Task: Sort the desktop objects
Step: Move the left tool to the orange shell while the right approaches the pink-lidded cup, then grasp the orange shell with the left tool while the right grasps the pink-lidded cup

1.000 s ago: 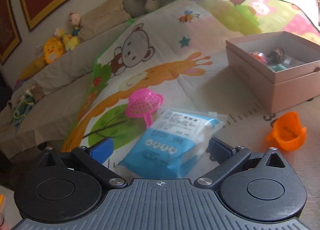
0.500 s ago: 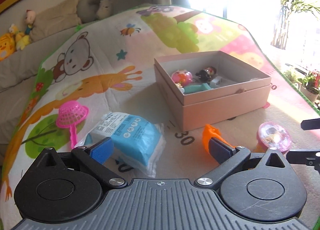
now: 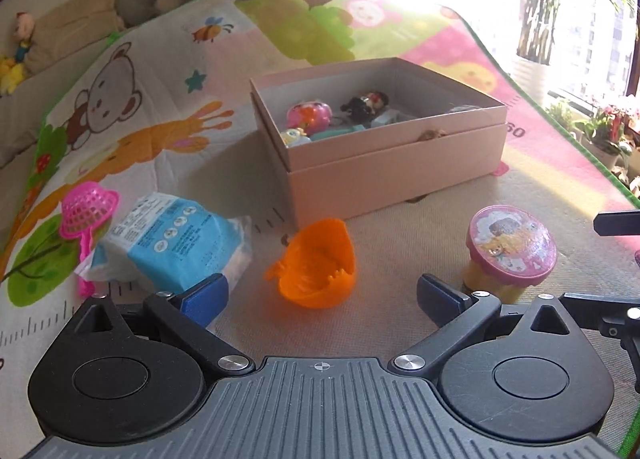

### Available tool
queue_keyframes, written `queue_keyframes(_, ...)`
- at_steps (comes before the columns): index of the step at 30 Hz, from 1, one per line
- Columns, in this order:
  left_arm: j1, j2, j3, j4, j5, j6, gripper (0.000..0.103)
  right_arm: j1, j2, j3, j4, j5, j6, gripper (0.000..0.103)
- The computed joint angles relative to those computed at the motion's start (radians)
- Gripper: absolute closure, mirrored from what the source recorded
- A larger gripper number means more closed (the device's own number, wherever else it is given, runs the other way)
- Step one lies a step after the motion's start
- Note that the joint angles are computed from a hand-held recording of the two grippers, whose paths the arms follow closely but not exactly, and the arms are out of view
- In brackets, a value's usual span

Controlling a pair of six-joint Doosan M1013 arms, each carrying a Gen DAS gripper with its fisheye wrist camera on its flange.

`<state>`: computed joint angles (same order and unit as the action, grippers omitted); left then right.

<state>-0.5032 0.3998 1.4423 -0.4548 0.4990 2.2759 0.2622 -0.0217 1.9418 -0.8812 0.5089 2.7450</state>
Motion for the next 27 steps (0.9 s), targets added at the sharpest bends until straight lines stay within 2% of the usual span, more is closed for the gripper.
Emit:
queue_keyframes(8, -0.003, -0.004, 0.013, 0.175, -0.051, -0.132, 0.000, -0.016, 0.017, -0.003, 0.112, -0.008, -0.053, 0.000)
queue_keyframes(11, -0.012, -0.008, 0.026, 0.346, -0.099, -0.268, 0.000, -0.010, 0.020, -0.005, 0.102, 0.003, -0.044, 0.000)
queue_keyframes(13, -0.020, -0.014, 0.040, 0.525, -0.138, -0.423, 0.000, -0.008, 0.022, -0.007, 0.101, 0.010, -0.045, 0.000)
queue_keyframes(14, -0.018, -0.016, 0.041, 0.541, -0.141, -0.441, 0.000, -0.005, 0.024, -0.009, 0.100, 0.018, -0.047, 0.000)
queue_keyframes(15, -0.013, -0.018, 0.039, 0.505, -0.132, -0.421, 0.000, -0.003, 0.027, -0.013, 0.101, 0.026, -0.053, 0.000)
queue_keyframes(16, -0.003, -0.019, 0.031, 0.417, -0.108, -0.360, 0.000, -0.002, 0.029, -0.015, 0.101, 0.031, -0.056, 0.000)
queue_keyframes(19, 0.030, -0.017, 0.002, 0.092, 0.012, -0.144, 0.000, -0.001, 0.032, -0.017, 0.095, 0.036, -0.041, 0.000)
queue_keyframes(21, 0.035, -0.012, -0.012, 0.004, 0.069, -0.108, 0.000, 0.000, 0.032, -0.014, 0.081, 0.032, -0.014, 0.000)
queue_keyframes(23, 0.022, -0.005, -0.024, 0.024, 0.080, -0.144, 0.000, 0.002, 0.033, -0.015, 0.071, 0.037, -0.009, 0.000)
queue_keyframes(27, -0.008, 0.026, -0.069, 0.151, 0.086, -0.312, 0.001, 0.024, 0.046, -0.025, 0.027, 0.082, -0.018, 0.000)
